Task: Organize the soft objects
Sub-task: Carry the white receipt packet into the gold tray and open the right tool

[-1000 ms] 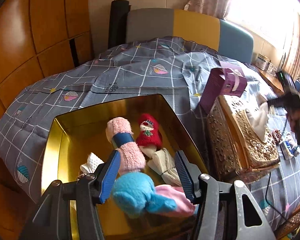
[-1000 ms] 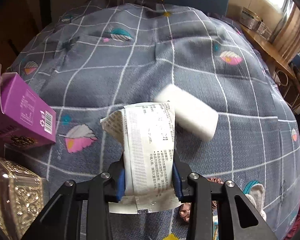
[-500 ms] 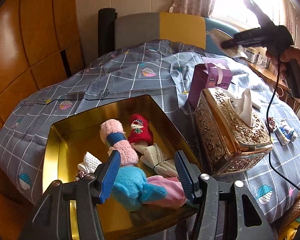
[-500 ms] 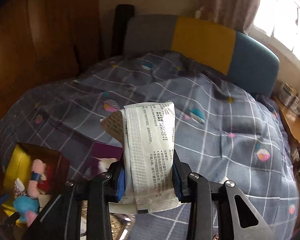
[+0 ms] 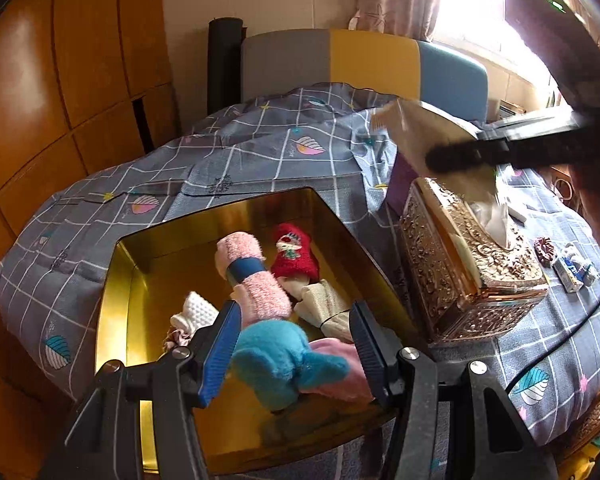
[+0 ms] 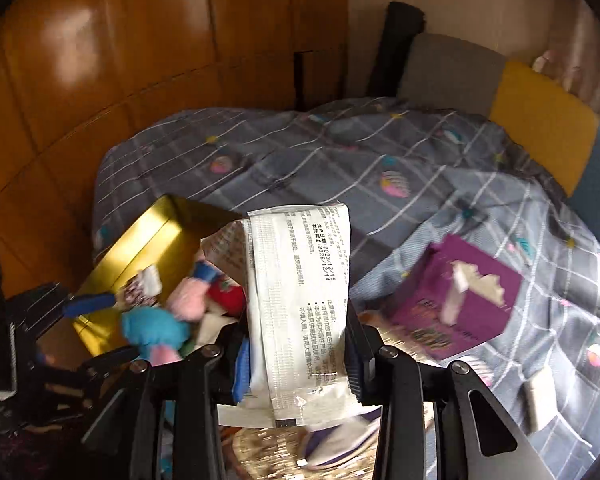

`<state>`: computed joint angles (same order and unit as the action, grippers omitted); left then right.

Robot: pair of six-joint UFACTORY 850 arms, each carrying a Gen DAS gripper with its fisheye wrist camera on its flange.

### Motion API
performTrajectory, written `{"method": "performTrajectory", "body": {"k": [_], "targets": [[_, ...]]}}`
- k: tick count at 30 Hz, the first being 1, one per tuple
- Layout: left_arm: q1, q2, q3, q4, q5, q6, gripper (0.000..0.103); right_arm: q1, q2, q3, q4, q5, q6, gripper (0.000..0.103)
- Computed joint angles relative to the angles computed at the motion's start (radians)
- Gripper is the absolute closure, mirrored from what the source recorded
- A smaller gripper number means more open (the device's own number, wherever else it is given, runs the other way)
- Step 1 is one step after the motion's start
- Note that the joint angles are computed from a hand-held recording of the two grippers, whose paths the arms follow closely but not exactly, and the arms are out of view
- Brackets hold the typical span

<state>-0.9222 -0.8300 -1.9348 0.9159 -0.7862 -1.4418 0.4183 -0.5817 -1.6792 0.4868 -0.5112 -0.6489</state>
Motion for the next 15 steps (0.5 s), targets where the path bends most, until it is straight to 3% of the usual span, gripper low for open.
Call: {"method": "performTrajectory", "body": {"k": [8,15], "targets": [[0.025,0.11,0.175,0.038,-0.07,-0.25,0.046,0.046,0.014,0.082,0.191,-0.027,-0.133,0.065],[0.047,0.214,0.34,0.07,-0.143,-0.447,0.046,0.113,-0.022,0.079,0.318,-0.073,-0.248,0.065]]}}
